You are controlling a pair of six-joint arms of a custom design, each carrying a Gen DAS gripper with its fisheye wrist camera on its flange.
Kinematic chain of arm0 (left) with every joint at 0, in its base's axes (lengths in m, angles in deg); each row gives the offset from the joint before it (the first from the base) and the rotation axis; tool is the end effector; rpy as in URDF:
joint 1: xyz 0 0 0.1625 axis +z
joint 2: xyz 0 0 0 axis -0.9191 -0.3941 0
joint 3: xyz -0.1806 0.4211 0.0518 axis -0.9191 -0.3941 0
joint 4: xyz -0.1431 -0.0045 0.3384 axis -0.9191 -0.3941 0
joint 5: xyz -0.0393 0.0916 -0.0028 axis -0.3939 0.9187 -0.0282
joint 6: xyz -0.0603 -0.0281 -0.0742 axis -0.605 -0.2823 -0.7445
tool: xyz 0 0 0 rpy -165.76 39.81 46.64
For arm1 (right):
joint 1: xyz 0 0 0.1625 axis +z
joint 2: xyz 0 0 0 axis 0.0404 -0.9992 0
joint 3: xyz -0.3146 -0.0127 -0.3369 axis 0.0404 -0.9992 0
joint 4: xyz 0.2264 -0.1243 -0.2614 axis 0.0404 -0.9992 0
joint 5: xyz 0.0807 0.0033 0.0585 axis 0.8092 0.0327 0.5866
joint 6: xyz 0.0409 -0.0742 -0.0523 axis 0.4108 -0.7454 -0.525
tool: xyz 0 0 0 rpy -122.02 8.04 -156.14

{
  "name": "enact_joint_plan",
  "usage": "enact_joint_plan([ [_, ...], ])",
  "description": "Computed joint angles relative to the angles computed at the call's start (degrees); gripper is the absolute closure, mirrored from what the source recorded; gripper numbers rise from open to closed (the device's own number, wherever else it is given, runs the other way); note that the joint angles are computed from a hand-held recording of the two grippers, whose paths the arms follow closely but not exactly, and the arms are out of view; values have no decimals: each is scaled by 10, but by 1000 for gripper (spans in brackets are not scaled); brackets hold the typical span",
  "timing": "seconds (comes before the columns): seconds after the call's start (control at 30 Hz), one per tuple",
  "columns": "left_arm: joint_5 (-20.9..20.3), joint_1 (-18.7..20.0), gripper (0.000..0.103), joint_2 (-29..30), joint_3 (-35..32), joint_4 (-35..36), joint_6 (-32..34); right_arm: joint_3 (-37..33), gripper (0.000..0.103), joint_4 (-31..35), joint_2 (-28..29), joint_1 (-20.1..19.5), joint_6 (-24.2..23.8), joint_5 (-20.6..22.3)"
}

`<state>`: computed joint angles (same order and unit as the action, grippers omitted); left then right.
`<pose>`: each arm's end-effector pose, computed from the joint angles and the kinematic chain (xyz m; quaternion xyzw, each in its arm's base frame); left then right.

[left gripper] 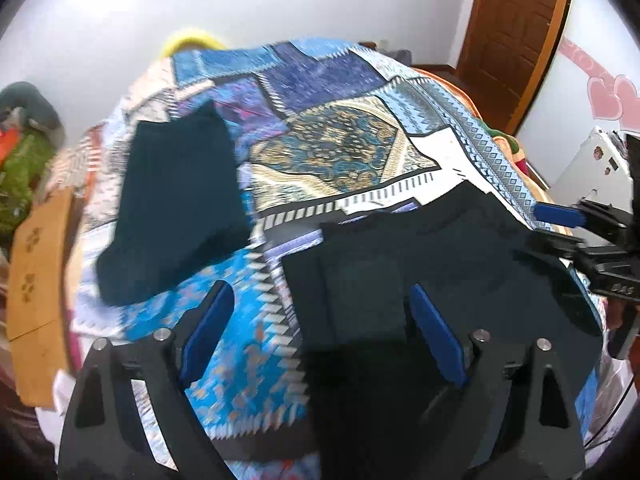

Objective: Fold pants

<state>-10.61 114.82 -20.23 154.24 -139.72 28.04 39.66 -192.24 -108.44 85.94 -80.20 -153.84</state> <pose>-0.3470 -0.6625 0.0190 0.4067 0.8723 -0.1089 0.2485 0.0779 -0.5213 0.2731 0.1006 -0.9020 0.3236 0.2673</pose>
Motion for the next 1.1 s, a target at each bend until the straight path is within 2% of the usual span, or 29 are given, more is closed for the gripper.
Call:
enact_joint_plan([
  [0.07,-2,3,20,16,-22,20,-3,-22,67,31,9,-7,-3,-5],
  [0.1,-2,5,21,24,-29,25,-2,-36,69,51,16,-11,-2,-8],
  [0.13,4,6,21,32,-34,27,2,-42,73,57,19,-14,-5,-5],
  [0.17,6,8,21,36,-35,24,6,-44,82,58,20,-17,-12,1],
  [0.2,5,9,21,38,-34,20,9,-45,85,56,22,-18,-23,6],
  [0.33,2,16,20,37,-21,-15,24,-47,86,26,41,-11,-62,-19],
  [0.4,11,16,20,42,-24,-16,21,-61,86,53,43,-14,-47,-21],
  [0.53,32,8,20,42,-19,-26,24,-70,85,74,38,-3,-50,-39],
  [0.6,38,4,20,34,-11,-27,13,-64,84,82,25,2,-34,-41],
  [0.7,37,-3,20,15,11,-35,5,-42,74,83,0,4,-12,-30],
  [0.77,33,-7,19,0,29,-37,-2,-19,53,60,-13,8,-5,-28],
  [0.87,27,-9,15,-18,44,-23,-17,8,34,18,-19,19,-4,-45],
  [0.97,8,-5,11,-36,59,-13,-37,28,30,7,-28,20,5,-44],
  [1.1,-46,13,9,-52,68,18,-82,45,30,32,-36,7,36,-24],
])
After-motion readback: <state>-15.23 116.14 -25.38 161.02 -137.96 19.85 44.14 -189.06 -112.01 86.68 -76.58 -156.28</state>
